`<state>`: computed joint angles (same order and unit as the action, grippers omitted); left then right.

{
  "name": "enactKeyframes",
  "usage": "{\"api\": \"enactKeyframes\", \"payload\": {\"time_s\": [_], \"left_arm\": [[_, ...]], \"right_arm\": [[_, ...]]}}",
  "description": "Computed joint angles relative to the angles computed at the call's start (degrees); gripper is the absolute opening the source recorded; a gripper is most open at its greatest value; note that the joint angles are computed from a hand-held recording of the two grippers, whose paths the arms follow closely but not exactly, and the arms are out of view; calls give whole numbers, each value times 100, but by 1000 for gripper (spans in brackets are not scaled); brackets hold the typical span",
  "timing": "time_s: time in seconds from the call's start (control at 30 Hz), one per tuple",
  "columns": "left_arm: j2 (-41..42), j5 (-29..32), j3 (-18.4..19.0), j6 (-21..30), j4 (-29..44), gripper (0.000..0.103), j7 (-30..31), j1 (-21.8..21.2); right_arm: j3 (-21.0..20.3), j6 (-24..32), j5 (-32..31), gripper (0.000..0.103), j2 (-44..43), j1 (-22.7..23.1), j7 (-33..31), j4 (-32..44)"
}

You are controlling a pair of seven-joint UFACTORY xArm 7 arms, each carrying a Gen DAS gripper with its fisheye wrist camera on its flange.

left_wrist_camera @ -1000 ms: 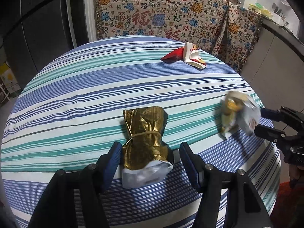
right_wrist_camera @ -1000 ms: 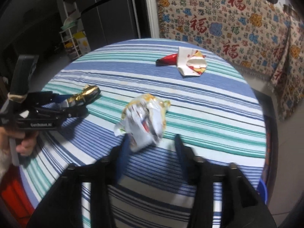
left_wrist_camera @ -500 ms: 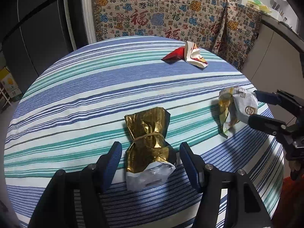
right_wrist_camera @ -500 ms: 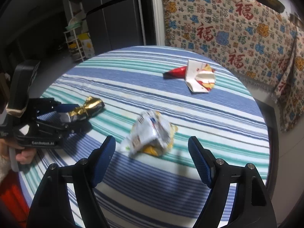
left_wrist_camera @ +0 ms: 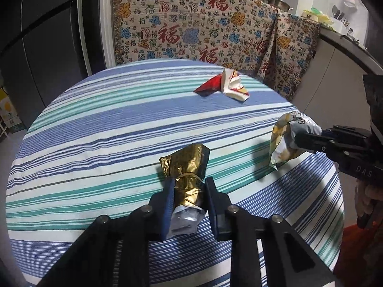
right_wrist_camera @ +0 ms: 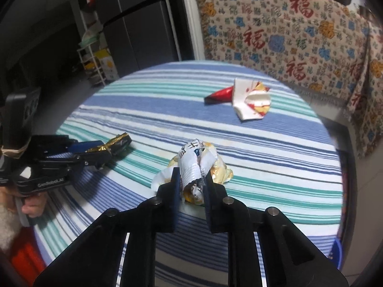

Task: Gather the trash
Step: 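Carry both foil wrappers to the wastebasket and open both tools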

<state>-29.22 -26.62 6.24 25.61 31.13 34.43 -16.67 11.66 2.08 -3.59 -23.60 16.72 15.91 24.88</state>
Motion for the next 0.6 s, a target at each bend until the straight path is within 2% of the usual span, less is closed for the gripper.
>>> {"api": "enactKeyframes", "payload": {"time_s": [0.17, 0.37, 0.6], "left_arm": [[-238, -54, -180, -24, -54, 25, -156, -200], [-355, 15, -597, -44, 11, 25, -664, -625], [-7, 60, -1068, -279, 356, 25, -1317, -1296]], "right_arm": [[-222, 176, 90, 14, -655, 100, -60, -356], [-499, 644, 208, 14, -1767, 21, -182, -877], [-972, 1585, 327, 14, -3618, -431, -513, -1566]]}}
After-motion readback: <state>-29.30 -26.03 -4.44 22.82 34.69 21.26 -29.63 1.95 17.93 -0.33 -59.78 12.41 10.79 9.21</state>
